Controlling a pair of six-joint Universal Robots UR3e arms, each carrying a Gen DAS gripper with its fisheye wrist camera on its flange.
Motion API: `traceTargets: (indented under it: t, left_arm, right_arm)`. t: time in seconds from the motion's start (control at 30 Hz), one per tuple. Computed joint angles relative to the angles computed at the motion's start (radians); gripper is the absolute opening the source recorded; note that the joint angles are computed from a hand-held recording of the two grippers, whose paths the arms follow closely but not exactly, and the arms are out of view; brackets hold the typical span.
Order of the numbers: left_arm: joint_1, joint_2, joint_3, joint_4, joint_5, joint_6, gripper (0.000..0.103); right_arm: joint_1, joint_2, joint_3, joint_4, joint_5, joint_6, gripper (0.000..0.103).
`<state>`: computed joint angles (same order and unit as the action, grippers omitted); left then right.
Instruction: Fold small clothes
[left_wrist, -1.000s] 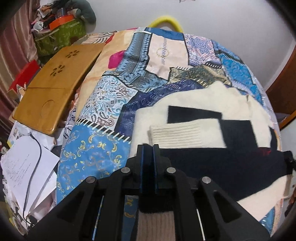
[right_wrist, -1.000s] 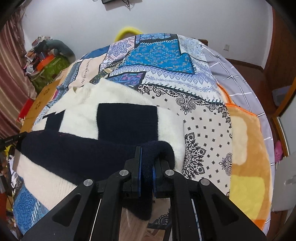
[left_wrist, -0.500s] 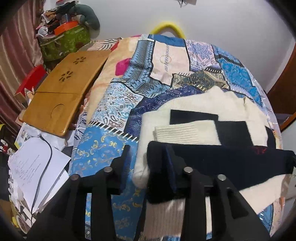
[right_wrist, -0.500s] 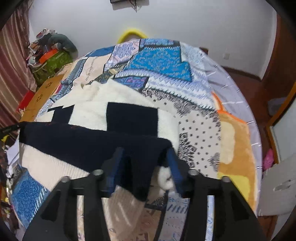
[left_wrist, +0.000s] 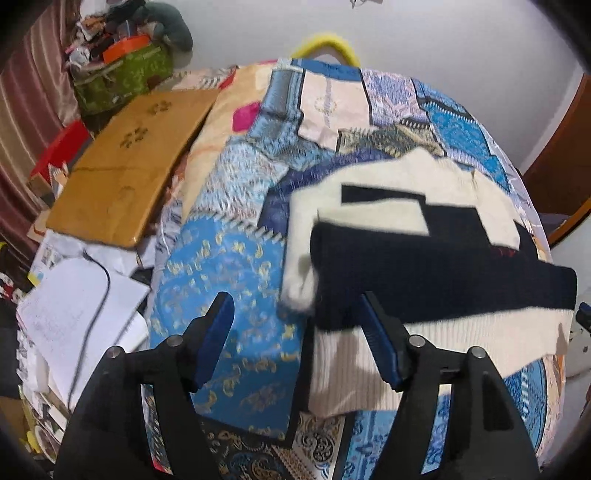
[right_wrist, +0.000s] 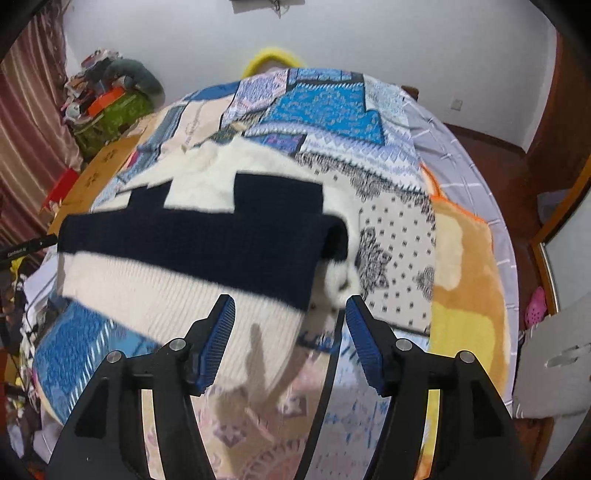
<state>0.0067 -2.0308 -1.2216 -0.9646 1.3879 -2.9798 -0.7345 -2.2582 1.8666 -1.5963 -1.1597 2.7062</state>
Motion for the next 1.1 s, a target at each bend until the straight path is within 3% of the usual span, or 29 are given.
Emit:
traceTargets:
  t: [0.37, 0.53, 0.6, 0.77, 0.9, 0.97, 1.1]
  left_arm:
    - [-0.008, 0.020, -0.116, -0.022, -0.026, 0.056, 0.069]
    - [-0.006, 0.000, -0.115, -0.048, -0.059, 0.038, 0.069]
    - [0.002, 0.001, -0.114, -0.062, -0.087, 0.041, 0.069]
    - [0.008, 0.002, -0.099, -0.103, -0.141, 0.064, 0.044]
    - [-0.004, 0.004, -0.085, -0.104, -0.143, 0.070, 0.015]
    - [-0.007, 0.013, -0.088, -0.093, -0.150, 0.077, 0.008]
    - [-0.010, 0.030, -0.067, -0.076, -0.155, 0.065, 0.007]
  right_arm:
    - [-0.059, -0.092, 0.094, 0.106, 0.069, -0.036, 0.057]
    - [-0.057, -0.082, 0.110, 0.133, 0.094, -0.033, 0.040]
    - [-0.034, -0.069, 0.117, 0.123, 0.090, -0.019, 0.027]
    - [-0.012, -0.067, 0.120, 0.104, 0.104, -0.012, 0.010]
    - [-0.007, -0.066, 0.111, 0.067, 0.123, -0.006, 0.008]
    - [0.001, -0.061, 0.101, 0.041, 0.129, 0.002, 0.008]
    - [0.009, -0.038, 0.068, -0.017, 0.142, 0.021, 0.007]
